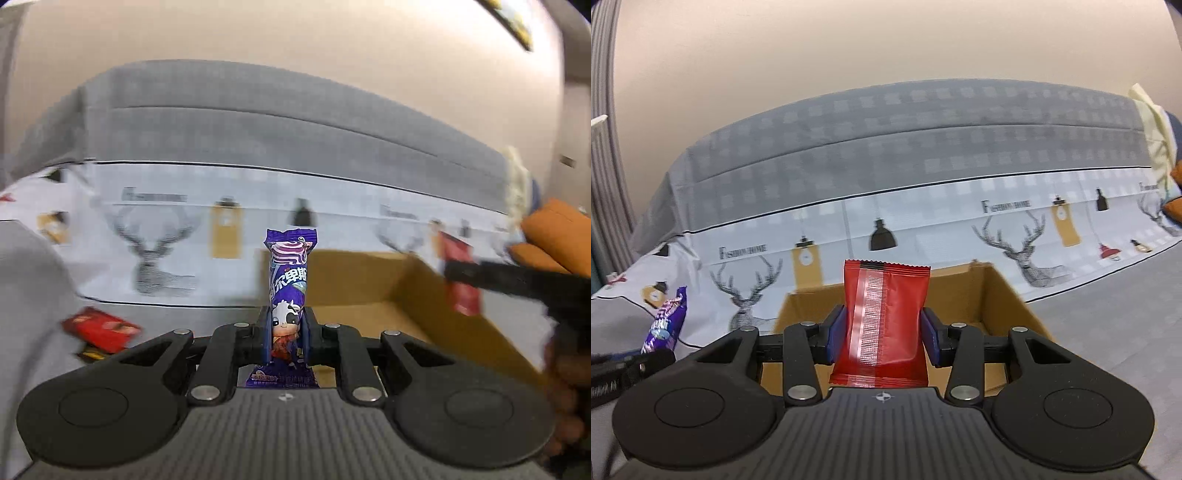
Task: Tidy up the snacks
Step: 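Lift the purple bar and red packet with both tools toward the box, then lower both held snacks into the box and open both tools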
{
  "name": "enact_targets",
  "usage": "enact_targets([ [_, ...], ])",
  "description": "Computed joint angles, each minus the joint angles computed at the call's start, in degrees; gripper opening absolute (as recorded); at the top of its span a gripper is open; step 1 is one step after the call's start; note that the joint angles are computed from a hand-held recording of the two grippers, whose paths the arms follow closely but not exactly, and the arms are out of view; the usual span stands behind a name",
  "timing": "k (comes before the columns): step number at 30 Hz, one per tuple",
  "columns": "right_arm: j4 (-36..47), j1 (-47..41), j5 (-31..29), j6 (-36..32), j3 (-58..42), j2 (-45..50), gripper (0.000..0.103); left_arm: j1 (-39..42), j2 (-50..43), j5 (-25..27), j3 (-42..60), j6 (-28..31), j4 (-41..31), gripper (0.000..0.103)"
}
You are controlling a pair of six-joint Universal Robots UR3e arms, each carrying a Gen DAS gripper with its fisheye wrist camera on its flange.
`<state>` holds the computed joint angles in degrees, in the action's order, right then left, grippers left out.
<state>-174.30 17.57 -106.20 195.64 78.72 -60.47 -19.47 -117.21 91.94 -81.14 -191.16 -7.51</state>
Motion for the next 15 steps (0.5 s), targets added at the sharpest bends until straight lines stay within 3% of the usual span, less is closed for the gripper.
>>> enact_targets([
  [7, -0.6, -1.8, -2.1, -0.2, 4.2, -2.9, 0.046, -4.6, -6.3, -4.6, 5.0, 6.3, 4.9, 0.017],
  [15, 0.0, -3.2, -2.9, -1.3, 6.1, -4.4, 0.046, -5.6, -10.2, -5.8, 9.0, 6.5, 5.0, 0.017],
])
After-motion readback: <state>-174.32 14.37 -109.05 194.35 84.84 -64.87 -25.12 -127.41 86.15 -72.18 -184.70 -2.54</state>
